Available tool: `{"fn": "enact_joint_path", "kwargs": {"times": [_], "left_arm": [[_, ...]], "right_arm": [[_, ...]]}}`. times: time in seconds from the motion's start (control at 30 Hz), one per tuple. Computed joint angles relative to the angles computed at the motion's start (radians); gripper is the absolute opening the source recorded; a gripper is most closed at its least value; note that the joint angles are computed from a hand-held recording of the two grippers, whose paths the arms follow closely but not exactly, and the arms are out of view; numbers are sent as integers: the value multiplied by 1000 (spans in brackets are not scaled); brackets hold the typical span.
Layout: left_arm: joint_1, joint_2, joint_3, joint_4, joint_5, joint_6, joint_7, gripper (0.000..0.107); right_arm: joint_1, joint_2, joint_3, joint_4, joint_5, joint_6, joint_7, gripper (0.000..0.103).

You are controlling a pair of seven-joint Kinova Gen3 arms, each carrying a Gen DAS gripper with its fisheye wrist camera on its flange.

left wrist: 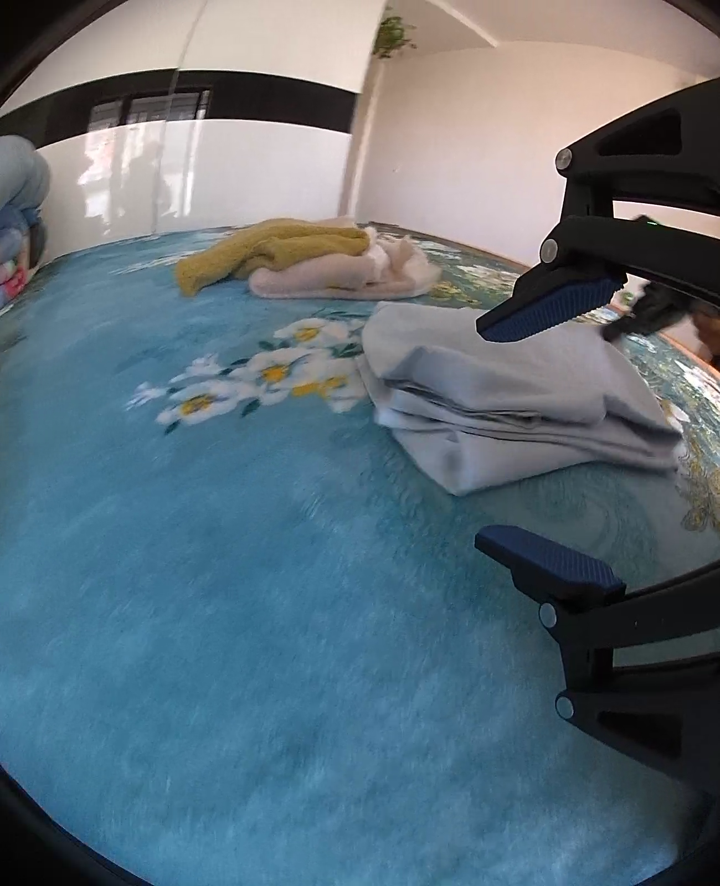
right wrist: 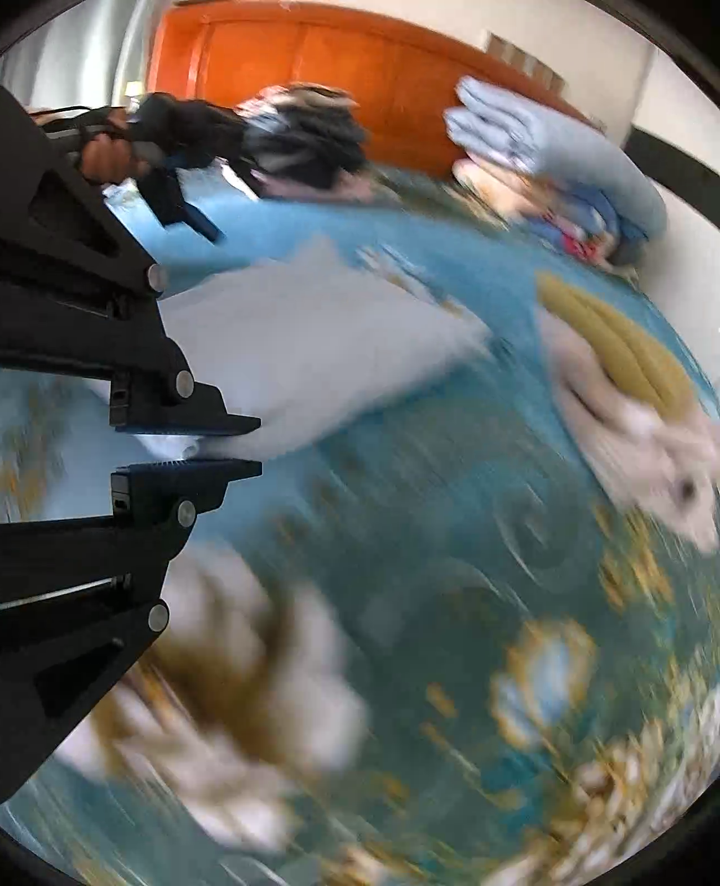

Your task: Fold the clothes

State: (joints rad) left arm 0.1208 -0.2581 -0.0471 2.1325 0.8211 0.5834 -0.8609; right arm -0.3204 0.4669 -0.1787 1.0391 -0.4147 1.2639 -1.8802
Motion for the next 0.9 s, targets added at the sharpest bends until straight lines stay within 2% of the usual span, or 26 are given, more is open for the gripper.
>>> {"fn": "enact_joint_path", "kwargs": {"times": [0.07, 0.13, 0.2, 0.23, 0.27, 0.3, 0.37, 0.4, 0.47, 0.53, 0.63, 0.7, 0.77, 0.83, 0.9], "left_arm": [[23, 49, -20, -28, 38, 12, -75, 74], [17, 91, -10, -61, 43, 30, -120, 75], [4, 123, 2, -79, 57, 28, -161, 77], [-4, 128, 10, -80, 62, 15, -171, 78], [-17, 133, 23, -79, 68, 2, -181, 79], [-50, 139, 49, -82, 74, -3, -195, 81], [-127, 151, 108, -79, 116, -12, -260, 83], [-140, 169, 112, -85, 139, -8, -300, 83], [-110, 212, 70, -101, 190, 3, -382, 83], [-73, 250, 25, -111, 255, 25, -463, 83], [-106, 283, 46, -110, 360, 57, -585, 83], [-128, 305, 55, -111, 427, 86, -666, 83], [-152, 329, 64, -109, 508, 125, -748, 82], [-166, 350, 65, -99, 577, 157, -829, 82], [-168, 363, 69, -100, 587, 165, -861, 78]], "right_arm": [[36, 39, -16, -54, 10, 40, -6, 7], [57, 47, -19, -39, -13, 22, -6, 8], [22, 1, 51, 42, -64, -52, 26, 12], [1, -26, 90, 88, -97, -93, 35, 17], [-5, -52, 110, 134, -116, -133, 28, 34], [2, -79, 112, 181, -133, -174, 7, 45], [56, -130, 60, 273, -160, -248, -29, 45], [94, -150, 14, 320, -173, -269, -47, 45], [126, -179, -28, 412, -228, -325, -47, 45], [122, -195, -37, 505, -308, -395, -8, 45], [113, -211, -53, 612, -430, -490, 38, 45], [143, -217, -98, 660, -511, -547, 74, 45], [125, -211, -99, 679, -572, -573, 95, 45], [92, -217, -72, 678, -572, -575, 90, 45], [73, -223, -66, 686, -572, -613, 68, 48]]}}
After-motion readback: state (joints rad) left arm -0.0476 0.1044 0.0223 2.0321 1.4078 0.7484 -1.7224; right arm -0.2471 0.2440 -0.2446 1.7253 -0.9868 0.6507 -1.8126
